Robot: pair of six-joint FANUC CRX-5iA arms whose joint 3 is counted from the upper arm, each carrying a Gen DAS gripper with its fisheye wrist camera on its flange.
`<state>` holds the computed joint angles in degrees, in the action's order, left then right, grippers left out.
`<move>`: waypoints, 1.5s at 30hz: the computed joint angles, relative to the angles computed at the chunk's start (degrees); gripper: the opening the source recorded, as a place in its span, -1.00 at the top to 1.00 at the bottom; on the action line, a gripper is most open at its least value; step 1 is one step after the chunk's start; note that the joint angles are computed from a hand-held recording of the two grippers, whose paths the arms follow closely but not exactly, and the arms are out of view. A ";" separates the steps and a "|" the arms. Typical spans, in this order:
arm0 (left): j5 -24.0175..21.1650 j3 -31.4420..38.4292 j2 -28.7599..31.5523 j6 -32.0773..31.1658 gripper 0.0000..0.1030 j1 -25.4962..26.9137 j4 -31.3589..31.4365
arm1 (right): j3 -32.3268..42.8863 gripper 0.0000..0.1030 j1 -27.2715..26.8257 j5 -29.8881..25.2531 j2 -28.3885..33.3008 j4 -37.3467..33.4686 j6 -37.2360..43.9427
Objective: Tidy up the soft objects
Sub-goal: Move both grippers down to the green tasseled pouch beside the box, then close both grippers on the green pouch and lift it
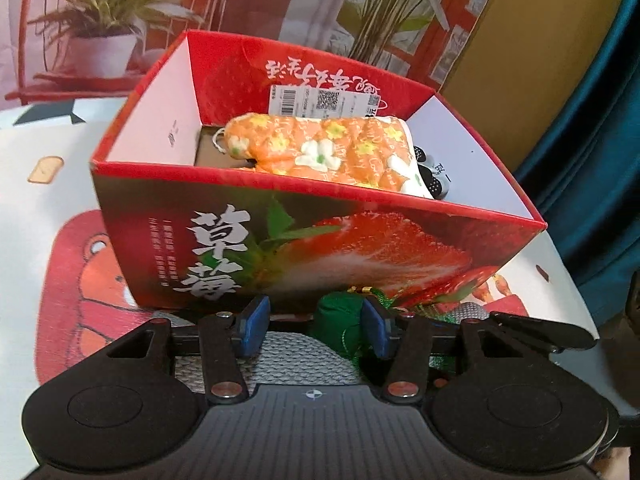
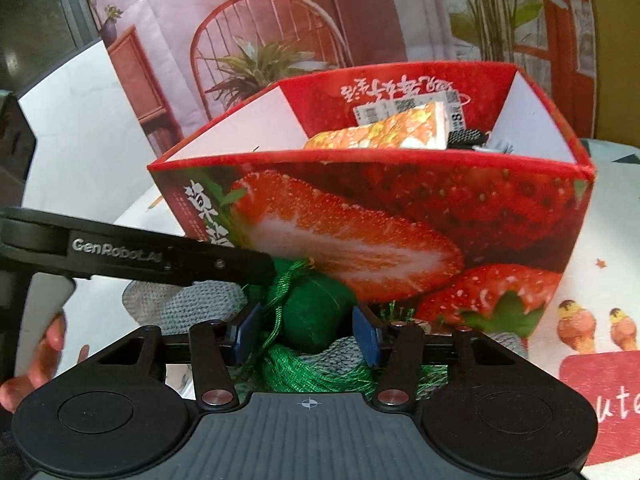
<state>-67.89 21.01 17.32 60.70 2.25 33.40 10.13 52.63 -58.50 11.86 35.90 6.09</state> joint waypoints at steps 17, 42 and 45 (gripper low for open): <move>-3.53 2.87 4.30 4.02 -0.02 0.18 3.17 | -1.31 -0.08 -3.27 5.24 -0.71 -7.42 -6.17; 3.46 -0.06 -4.21 -3.42 0.37 2.72 14.24 | 11.73 0.12 -0.67 -2.00 3.10 7.27 3.31; 5.30 1.56 -3.84 -3.76 0.37 2.40 14.95 | 15.87 0.12 -1.06 -3.08 4.82 8.52 7.22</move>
